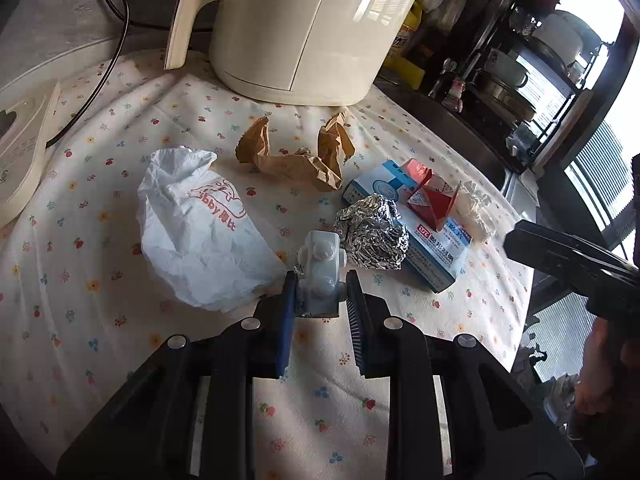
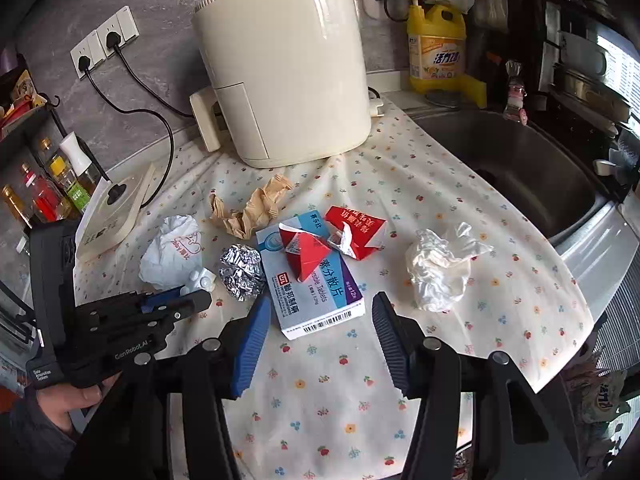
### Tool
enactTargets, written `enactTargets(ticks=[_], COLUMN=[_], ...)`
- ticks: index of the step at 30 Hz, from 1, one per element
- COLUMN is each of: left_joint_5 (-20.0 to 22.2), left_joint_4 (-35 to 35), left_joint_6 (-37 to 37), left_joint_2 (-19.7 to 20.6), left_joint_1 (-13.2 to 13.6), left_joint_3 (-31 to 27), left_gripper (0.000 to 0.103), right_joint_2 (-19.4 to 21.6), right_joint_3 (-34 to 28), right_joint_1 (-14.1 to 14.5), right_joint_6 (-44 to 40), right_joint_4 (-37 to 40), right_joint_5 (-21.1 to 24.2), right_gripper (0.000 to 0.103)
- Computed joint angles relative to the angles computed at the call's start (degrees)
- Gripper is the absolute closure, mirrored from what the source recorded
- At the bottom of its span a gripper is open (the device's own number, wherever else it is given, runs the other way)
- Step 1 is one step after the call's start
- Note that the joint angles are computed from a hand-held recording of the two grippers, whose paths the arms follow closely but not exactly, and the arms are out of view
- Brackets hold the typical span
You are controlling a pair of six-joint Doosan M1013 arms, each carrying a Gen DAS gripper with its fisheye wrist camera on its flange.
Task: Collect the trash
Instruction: 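Grasp the small white pill blister with the left tool, then grasp the foil ball and red wrapper with the right tool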
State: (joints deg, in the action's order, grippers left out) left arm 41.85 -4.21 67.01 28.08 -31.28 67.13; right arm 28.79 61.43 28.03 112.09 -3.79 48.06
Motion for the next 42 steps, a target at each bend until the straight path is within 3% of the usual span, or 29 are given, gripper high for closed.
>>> enactTargets(ticks=[8,19,23,26,34,42], left_joint_5=[-5.95,-10.72,-9.6,-9.02,-7.74,-2.87], left_joint_4=[0.08,9.68,12.08,14.16,22.86,33.14], left_joint_6=[-1.28,-13.31,-16.64,-19.75,-29.88,-39.17], left_joint_2=[-4.44,-9.93,-11.08,-12.02,-14.1,-15.5], left_joint_1=[0.86,1.74,1.44,0.89,-1.15,-4.07], left_joint_3=[4.52,10.69,12.56,14.37,16.75,15.94], left_gripper=[0.079,0.079,0.079,0.079,0.079,0.079], right_joint_2=[4.64,8.1,8.25,7.53,4.02,-1.39], right_joint_3=[-6.13,-11.29,-11.58,-10.66,-5.57,1.04], right_joint_1=[-0.4,-0.17,-0.1,0.31,0.53,0.05], right_joint_6=[-1.8,-1.71,-2.73,-2.92,-5.99,-10.01], right_joint_4=[2.95,1.1,0.93,-0.44,1.23,6.46], right_joint_5=[3.79,7.46,7.82,7.02,2.52,-2.63], right_gripper=[0.056,0.058,0.087,0.094,0.094,0.094])
